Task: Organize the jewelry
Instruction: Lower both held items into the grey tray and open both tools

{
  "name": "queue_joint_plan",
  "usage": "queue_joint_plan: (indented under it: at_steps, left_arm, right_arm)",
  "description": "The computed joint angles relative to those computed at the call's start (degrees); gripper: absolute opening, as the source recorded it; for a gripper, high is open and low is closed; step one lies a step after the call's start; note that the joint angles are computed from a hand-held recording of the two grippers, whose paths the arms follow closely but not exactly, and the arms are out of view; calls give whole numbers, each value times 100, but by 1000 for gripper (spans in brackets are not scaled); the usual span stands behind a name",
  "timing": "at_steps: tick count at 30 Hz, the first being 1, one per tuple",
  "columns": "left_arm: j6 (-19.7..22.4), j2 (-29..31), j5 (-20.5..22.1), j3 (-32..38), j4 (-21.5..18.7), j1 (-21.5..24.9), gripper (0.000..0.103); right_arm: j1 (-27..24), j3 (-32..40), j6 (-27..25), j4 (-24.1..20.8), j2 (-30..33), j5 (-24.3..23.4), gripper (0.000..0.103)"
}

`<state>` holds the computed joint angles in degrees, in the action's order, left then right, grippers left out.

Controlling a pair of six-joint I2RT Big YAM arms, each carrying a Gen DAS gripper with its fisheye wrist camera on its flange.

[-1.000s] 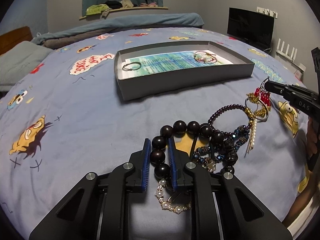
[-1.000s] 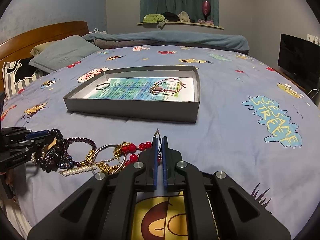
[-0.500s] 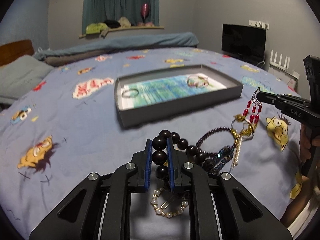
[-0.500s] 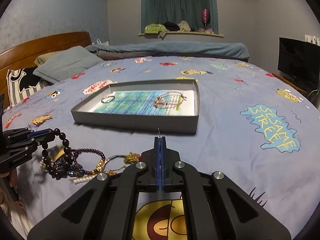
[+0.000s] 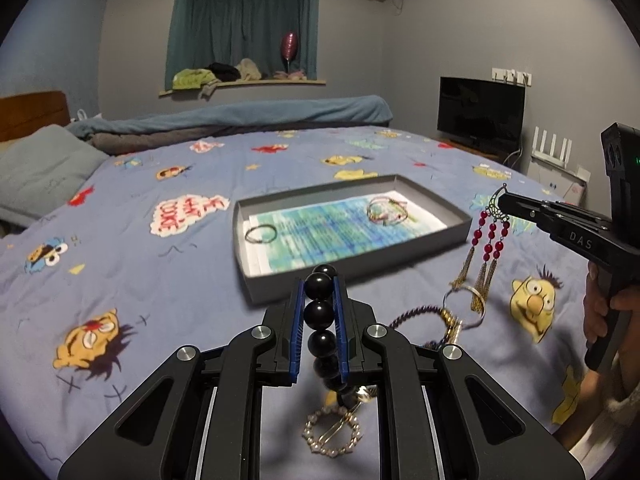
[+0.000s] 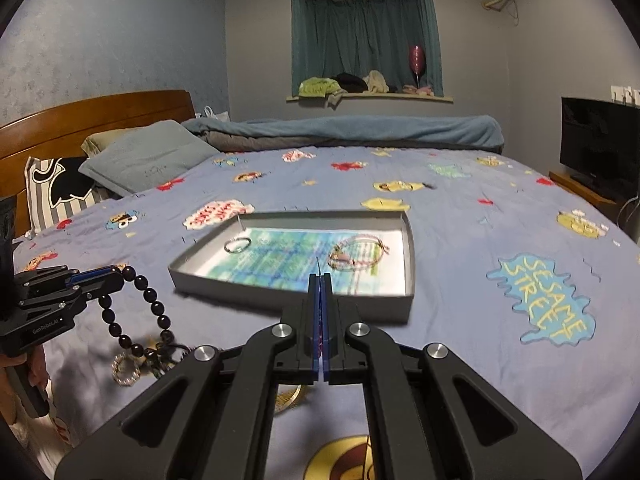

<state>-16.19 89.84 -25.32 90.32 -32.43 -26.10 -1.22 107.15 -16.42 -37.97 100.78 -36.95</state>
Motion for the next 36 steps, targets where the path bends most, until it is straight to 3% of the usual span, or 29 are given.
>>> queue_joint_plan:
  at_steps: [8,17,22,26,29,36]
  left_arm:
    - [482,144,-151,517,56,86,15]
    - [599,1018,-73,1835,-125,366,15]
    - [502,1610,214,2490,-394,476,15]
    - [343,1966,837,2806,-518,585,15]
    - [162,2106,1074,2895,-607,670,15]
    - [-253,2204,1083,2873,-1085,889,15]
  right_arm:
    - [136,716,273,110,213,114,0]
    - [273,2447,1100,-220,1241,364,0]
    - [370,3033,867,-678,1712,398,0]
    - [438,3562,746,-1253,2093,168,0]
    - [487,3638,472,-1507,2206,200,0]
    - [473,4053,92,-2127,2603,745,0]
